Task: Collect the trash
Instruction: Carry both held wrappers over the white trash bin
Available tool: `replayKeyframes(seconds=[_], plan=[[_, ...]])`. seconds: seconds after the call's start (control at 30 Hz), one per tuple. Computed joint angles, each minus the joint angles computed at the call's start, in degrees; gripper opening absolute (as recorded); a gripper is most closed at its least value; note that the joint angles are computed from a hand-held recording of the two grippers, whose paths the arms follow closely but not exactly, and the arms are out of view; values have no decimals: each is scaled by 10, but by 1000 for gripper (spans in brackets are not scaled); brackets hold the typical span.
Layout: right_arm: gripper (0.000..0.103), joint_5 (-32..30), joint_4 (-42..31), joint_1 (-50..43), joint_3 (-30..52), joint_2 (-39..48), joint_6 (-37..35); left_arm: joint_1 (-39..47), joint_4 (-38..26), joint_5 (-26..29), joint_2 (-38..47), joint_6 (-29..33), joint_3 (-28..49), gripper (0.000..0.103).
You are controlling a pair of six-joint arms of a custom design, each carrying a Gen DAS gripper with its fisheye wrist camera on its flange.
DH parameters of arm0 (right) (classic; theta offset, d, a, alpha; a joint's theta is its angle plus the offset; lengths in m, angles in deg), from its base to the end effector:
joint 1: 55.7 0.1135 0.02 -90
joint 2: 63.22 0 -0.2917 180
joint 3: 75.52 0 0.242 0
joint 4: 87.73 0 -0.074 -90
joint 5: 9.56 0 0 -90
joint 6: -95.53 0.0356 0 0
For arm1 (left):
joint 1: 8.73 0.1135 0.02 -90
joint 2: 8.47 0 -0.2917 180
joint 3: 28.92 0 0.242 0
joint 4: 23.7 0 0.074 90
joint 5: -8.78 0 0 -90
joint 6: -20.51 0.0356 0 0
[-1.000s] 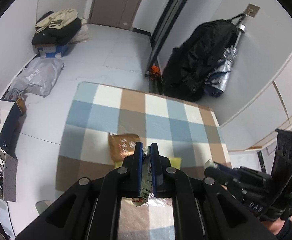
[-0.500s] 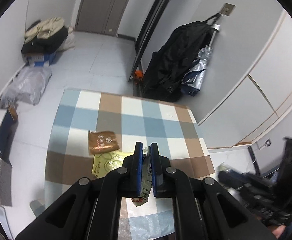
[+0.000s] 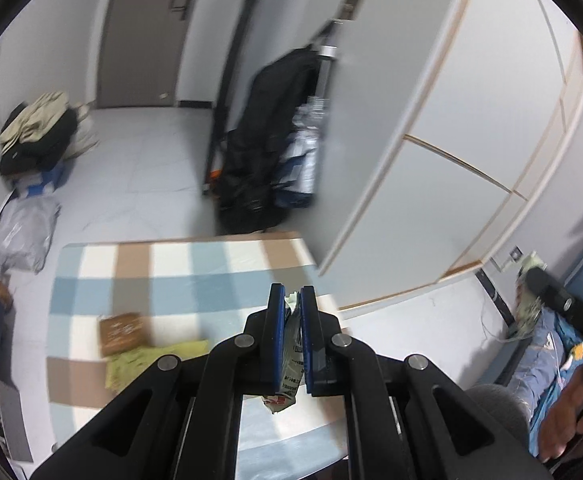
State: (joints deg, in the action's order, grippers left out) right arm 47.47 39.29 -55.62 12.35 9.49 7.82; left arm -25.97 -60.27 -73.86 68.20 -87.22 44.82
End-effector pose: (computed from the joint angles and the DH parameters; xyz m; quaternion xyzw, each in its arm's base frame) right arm 0.2489 0.0197 0.3916 -0.1082 0.8634 0.2635 0.4163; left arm 0.2649 -0.0870 0.3154 0.0235 0.9027 -0.1833 0.3886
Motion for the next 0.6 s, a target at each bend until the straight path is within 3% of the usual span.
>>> replayKeyframes(seconds=[0.27, 0.6], plan=[[18, -75, -54, -252, -18, 1, -100, -107, -2, -14, 99, -10, 93, 4], [18, -16, -56, -388, -94, 121, -216, -199, -7, 14, 281, -4, 213, 4]])
